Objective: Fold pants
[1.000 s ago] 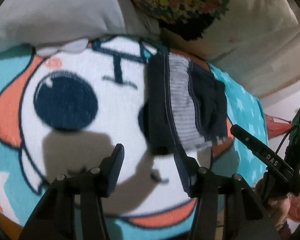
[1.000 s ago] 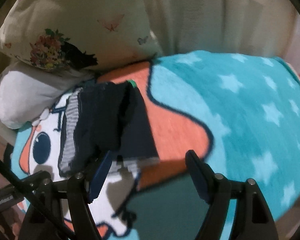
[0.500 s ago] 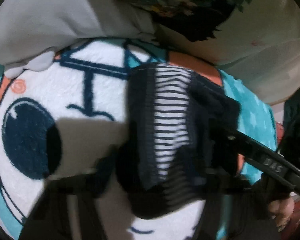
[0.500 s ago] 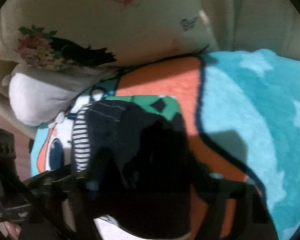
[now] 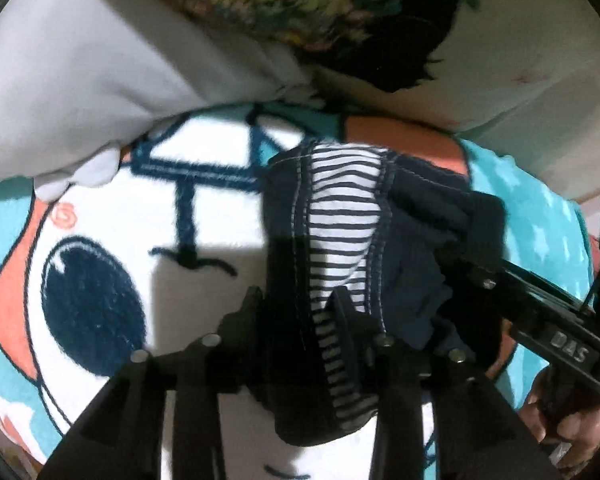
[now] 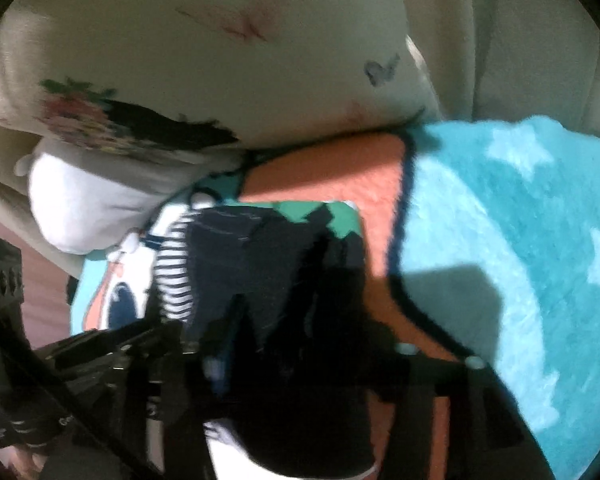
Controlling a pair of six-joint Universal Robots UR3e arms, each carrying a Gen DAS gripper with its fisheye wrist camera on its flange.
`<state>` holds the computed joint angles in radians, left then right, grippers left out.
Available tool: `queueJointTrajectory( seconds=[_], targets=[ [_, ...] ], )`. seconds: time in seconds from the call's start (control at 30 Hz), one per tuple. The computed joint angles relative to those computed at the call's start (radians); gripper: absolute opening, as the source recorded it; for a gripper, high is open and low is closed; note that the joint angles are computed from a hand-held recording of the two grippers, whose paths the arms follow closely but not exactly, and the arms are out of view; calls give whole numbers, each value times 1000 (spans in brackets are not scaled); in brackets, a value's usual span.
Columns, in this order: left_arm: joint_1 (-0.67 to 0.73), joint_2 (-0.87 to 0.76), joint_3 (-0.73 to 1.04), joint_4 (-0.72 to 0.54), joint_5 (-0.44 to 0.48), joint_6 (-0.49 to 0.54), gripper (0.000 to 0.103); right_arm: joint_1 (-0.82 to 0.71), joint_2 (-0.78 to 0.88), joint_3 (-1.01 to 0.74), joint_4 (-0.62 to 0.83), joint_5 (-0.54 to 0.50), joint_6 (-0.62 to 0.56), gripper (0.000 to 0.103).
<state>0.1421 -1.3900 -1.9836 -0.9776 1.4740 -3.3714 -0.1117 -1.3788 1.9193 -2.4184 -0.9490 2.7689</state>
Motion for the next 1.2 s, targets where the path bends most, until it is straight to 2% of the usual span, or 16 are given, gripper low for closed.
queueJointTrajectory(
  seconds=[0.07, 0.2, 0.23, 0.27, 0.33, 0.4, 0.6, 0.7, 0.8, 0.87, 0.97, 1.0, 1.03, 1.13, 1.2],
  targets=[
    [29, 58, -18, -16, -31, 1, 36, -24, -13, -1, 37, 27, -9, 69],
    [43, 200, -25, -89, 9, -33, 45, -108, -172, 97, -5, 83, 11, 69],
    [49, 239, -37, -97, 2, -40, 47, -136, -221, 122, 4, 120, 5, 66],
    [46, 256, -46, -100, 2, -49, 48, -164, -262, 138, 42, 166, -16, 56],
    [15, 260, -62, -95, 18, -77, 48, -181, -294, 124, 173, 233, -90, 47],
    [-22, 226, -75, -77, 39, -95, 48, -167, -267, 92, 287, 261, -159, 43],
    [-131, 118, -102, -13, 90, -146, 49, -79, -154, 101, 179, 118, -90, 40],
    [-135, 137, -88, -25, 96, -138, 50, -78, -187, 112, 144, 93, -65, 40],
    [-143, 175, -61, -57, 120, -133, 51, -93, -258, 157, 81, 55, -28, 45],
    [-166, 219, -52, -65, 164, -137, 56, -113, -310, 185, 72, 53, -14, 49],
    [-236, 255, -46, -27, 283, -161, 63, -160, -435, 262, 77, 42, -24, 55],
    [-260, 264, -46, -13, 327, -166, 70, -177, -492, 300, 79, 37, -25, 57],
    [-293, 272, -45, 4, 387, -176, 75, -189, -526, 318, 90, 33, -30, 59],
    [-365, 318, -61, 69, 548, -175, 82, -217, -666, 402, 123, 10, -40, 62],
    [-438, 336, -68, 144, 681, -156, 95, -202, -740, 456, 117, -20, -19, 63]
  ],
)
